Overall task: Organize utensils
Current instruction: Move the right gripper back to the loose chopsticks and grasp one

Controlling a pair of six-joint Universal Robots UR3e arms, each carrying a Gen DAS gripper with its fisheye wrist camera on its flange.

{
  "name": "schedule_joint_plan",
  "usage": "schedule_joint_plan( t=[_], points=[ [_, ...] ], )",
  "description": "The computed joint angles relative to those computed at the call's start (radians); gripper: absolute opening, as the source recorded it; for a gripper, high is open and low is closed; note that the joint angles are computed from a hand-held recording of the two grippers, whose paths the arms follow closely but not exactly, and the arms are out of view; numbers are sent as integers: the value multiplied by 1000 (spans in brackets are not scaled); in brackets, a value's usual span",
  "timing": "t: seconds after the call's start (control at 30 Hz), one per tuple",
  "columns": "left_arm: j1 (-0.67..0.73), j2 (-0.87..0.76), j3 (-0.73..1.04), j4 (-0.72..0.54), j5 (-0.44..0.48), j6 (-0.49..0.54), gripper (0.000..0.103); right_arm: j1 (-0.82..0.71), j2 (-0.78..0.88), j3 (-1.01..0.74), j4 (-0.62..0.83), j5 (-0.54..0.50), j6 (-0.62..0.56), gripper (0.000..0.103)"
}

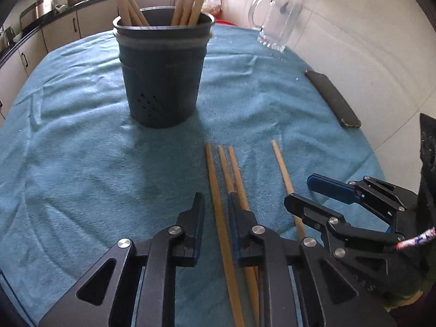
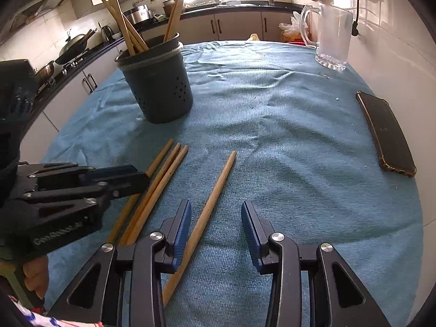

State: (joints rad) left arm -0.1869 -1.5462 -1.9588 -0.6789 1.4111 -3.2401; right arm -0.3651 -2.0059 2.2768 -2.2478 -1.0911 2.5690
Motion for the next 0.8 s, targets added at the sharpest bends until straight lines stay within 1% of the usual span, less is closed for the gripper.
schedule_joint_plan(
  t=[0.07,0.1,0.13,0.17,0.2,0.23,0.33,0.4,0.47,0.5,0.57,0.8],
  points=[
    [-8,-25,16,9,27,-3,8,17,24,3,-34,-14,16,41],
    [-8,-33,22,8,31,-9,7,21,22,8,-47,-18,20,41],
    [2,-32,21,6,20,-18,6,29,28,8,-60,-26,25,34],
    [15,-24,14,2,6,-25,6,45,38,7,-84,-46,37,22],
    [22,-19,8,1,8,-34,6,52,43,5,-91,-56,40,16],
    [25,-7,-1,-3,15,-44,6,51,47,-2,-80,-58,37,14],
    [50,43,-31,-38,13,-56,6,28,35,-20,-26,-57,3,14],
    [79,77,-48,-72,-21,-40,6,9,26,-21,-11,-66,-14,14],
    [83,79,-37,-100,-35,-17,6,-20,25,-35,35,-49,-30,15],
    [77,81,-33,-107,-30,-10,6,-40,29,-50,69,-34,-35,16],
    [60,61,-5,-115,-2,-4,6,-54,40,-70,92,-29,-26,20],
    [75,-2,71,-150,-16,3,6,3,126,-126,30,-95,44,20]
  ],
)
